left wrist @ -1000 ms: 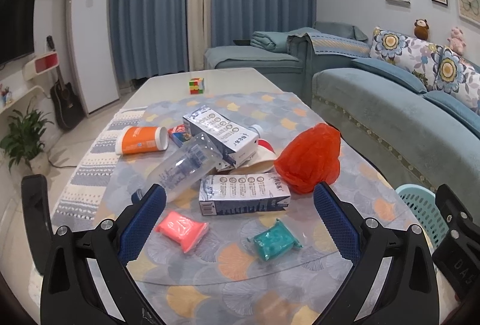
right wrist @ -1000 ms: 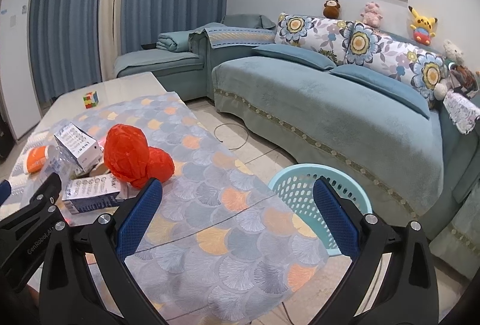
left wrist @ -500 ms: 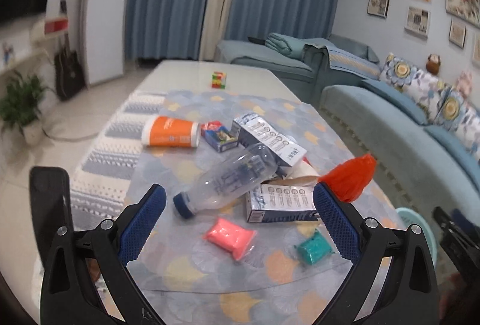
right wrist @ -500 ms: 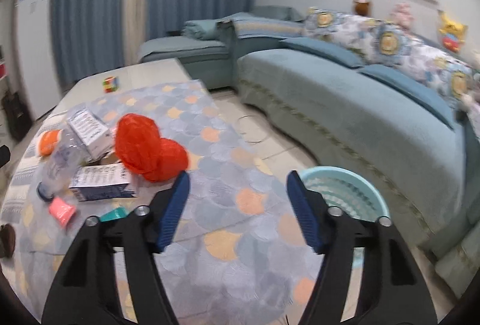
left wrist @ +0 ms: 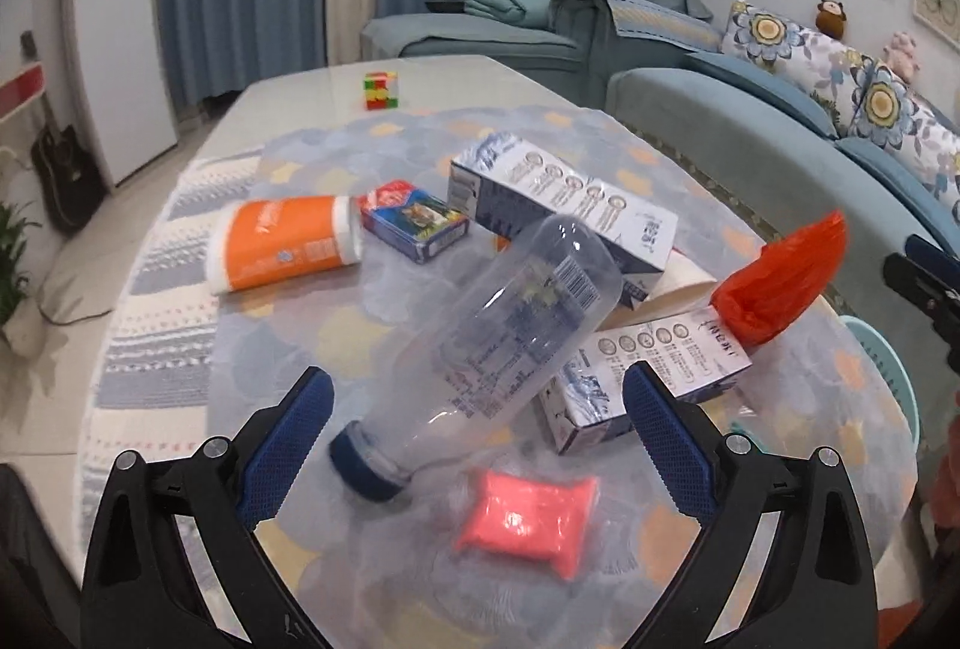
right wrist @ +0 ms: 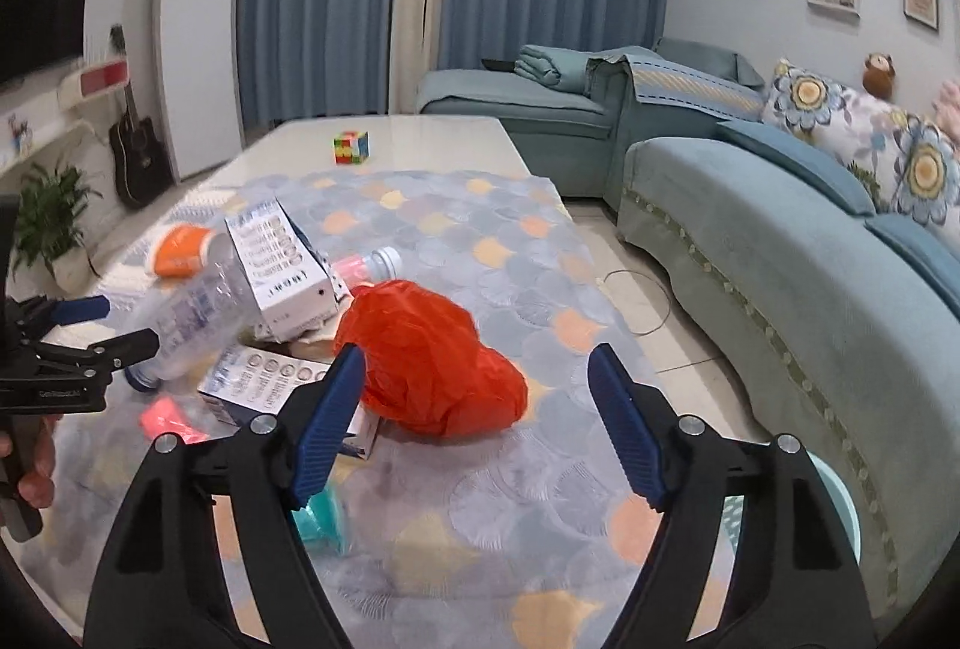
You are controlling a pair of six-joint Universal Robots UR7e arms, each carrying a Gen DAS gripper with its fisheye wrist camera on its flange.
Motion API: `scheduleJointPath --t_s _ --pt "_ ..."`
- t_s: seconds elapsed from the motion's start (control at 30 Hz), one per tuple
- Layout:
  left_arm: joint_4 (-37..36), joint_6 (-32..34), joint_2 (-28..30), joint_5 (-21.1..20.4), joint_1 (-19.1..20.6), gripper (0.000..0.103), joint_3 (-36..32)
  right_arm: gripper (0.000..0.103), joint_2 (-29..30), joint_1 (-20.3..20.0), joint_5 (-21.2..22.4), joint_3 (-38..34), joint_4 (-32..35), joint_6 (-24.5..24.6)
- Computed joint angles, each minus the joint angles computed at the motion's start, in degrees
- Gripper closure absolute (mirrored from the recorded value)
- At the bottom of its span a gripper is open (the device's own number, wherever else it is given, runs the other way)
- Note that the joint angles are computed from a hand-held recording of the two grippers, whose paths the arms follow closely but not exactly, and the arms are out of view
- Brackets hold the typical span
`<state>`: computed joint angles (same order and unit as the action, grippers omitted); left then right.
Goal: Collect trash
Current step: 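Grasp the clear plastic bottle with the left gripper while the right gripper grasps the red plastic bag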
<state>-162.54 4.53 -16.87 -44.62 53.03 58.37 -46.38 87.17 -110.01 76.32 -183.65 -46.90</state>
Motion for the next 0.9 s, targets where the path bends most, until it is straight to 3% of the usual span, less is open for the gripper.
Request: scheduleJointPath --t_s 0.2,0.33,0.5,0.53,0.7,0.9 --pt "0.32 1.25 1.30 -5.24 2.63 0.009 -2.62 0.028 4.23 -1.03 -0.27 -6.64 5.61 1.07" --pt "1.99 2.48 2.95 -7.01 3.72 0.016 -5.61 0.027 7.33 -1.56 -0.12 -11.78 11.59 0.11" --pt "2.93 5.34 5.01 -4.80 3.68 0.019 -8.20 0.030 10.61 -1.43 -0.92 -15.37 13.10 -2.12" --pt "3.01 5.44 5.00 -4.60 3.65 0.020 -8.16 0.034 11.30 -1.43 -0.91 -16.31 13.44 -2.06" --pt "3.59 5.01 4.75 -4.19 3.59 0.033 -7.87 0.082 12.90 -1.56 -0.92 -20.27 18.90 1.18" --pt "-0.20 4.27 3.86 -2.95 2.92 0.040 -4.94 0.101 11.35 -1.87 0.75 -18.36 18.13 2.50"
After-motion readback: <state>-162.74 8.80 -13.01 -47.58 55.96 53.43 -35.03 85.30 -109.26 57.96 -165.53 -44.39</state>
